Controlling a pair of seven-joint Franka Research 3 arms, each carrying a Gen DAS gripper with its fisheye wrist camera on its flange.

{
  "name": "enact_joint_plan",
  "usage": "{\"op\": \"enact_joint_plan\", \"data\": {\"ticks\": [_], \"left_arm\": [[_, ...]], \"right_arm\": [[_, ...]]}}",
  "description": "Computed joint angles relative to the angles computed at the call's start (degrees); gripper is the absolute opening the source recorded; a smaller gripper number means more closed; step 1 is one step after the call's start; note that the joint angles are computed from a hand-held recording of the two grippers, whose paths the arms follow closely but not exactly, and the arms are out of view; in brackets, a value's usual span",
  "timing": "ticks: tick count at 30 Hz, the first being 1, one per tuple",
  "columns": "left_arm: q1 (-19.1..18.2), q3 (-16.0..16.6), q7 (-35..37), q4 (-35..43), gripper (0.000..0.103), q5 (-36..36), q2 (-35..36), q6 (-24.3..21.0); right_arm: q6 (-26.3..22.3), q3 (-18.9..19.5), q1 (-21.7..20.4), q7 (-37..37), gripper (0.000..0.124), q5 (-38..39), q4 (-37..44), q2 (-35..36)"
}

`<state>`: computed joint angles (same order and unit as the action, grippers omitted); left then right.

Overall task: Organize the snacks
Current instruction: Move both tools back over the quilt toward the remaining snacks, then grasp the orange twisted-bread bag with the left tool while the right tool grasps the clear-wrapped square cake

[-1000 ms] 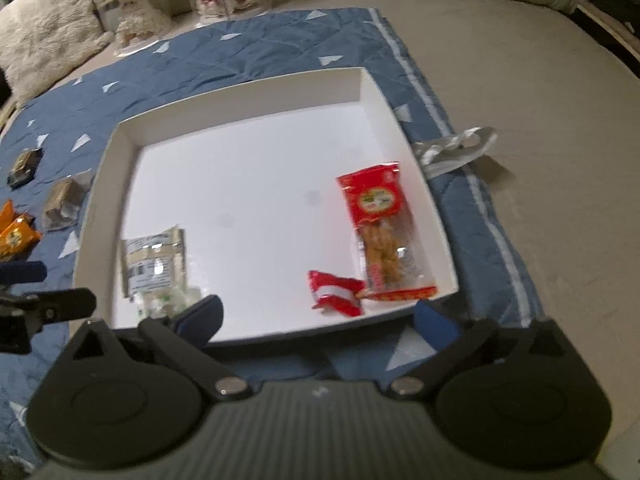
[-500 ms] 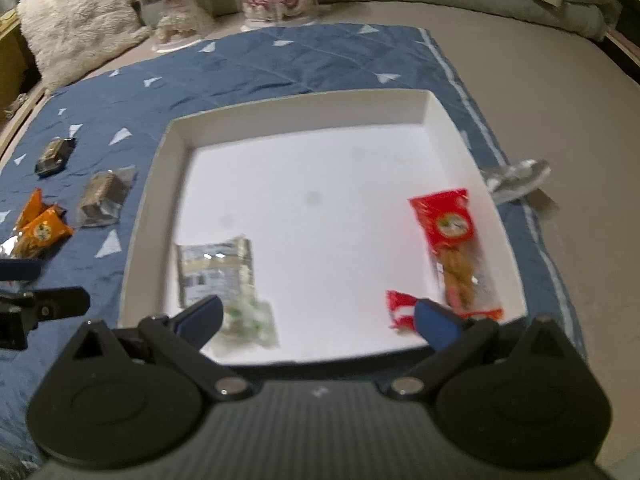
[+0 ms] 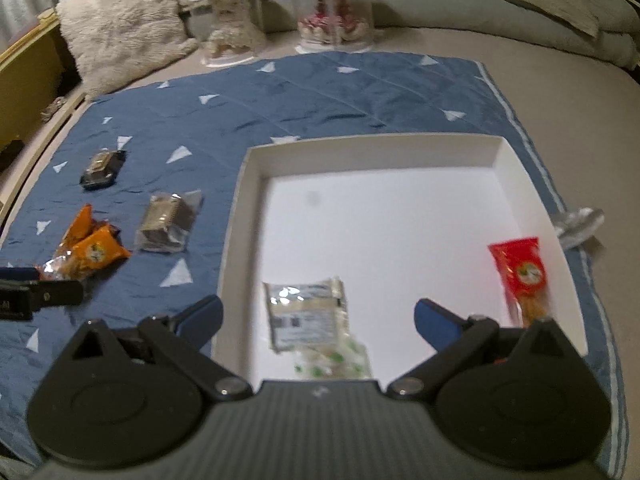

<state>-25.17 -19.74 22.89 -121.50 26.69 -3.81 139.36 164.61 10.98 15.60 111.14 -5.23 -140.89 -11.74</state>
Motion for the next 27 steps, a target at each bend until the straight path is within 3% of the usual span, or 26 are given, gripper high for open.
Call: {"op": "enact_joint_plan", "data": {"ticks": [6, 13, 19, 24, 27], "left_arm": [[1.73, 0.77, -1.28, -4.75, 0.103, 0.77, -5.15, 0.54], [4.41, 0.79, -3.35, -8.60, 0.103, 1.95, -8.83, 1.11], [4.80, 1.07, 0.30, -10.44, 0.103, 2.37, -8.59, 6.34], [5.40, -1.16, 4.52, -9.54, 0.103, 14.24, -5.87, 9.36], [4.55, -1.44, 10.38, -8.37, 0.103, 19.56, -3.89, 9.78]], "right_arm": [[1.74, 0.06, 2.24, -1.01, 0.103, 1.99, 2.64, 2.61], [3.96, -1.29, 7.42, -7.27, 0.103, 11.64, 8.68, 8.37], [4.04, -1.51, 9.57, -9.37, 0.103, 17.43, 16.40, 15.80], [4.22, -1.86, 10.95, -8.58, 0.103, 21.39, 23.94, 23.32], [1.47, -2.04, 11.69, -8.01, 0.103, 21.94, 29.53, 28.32]]}}
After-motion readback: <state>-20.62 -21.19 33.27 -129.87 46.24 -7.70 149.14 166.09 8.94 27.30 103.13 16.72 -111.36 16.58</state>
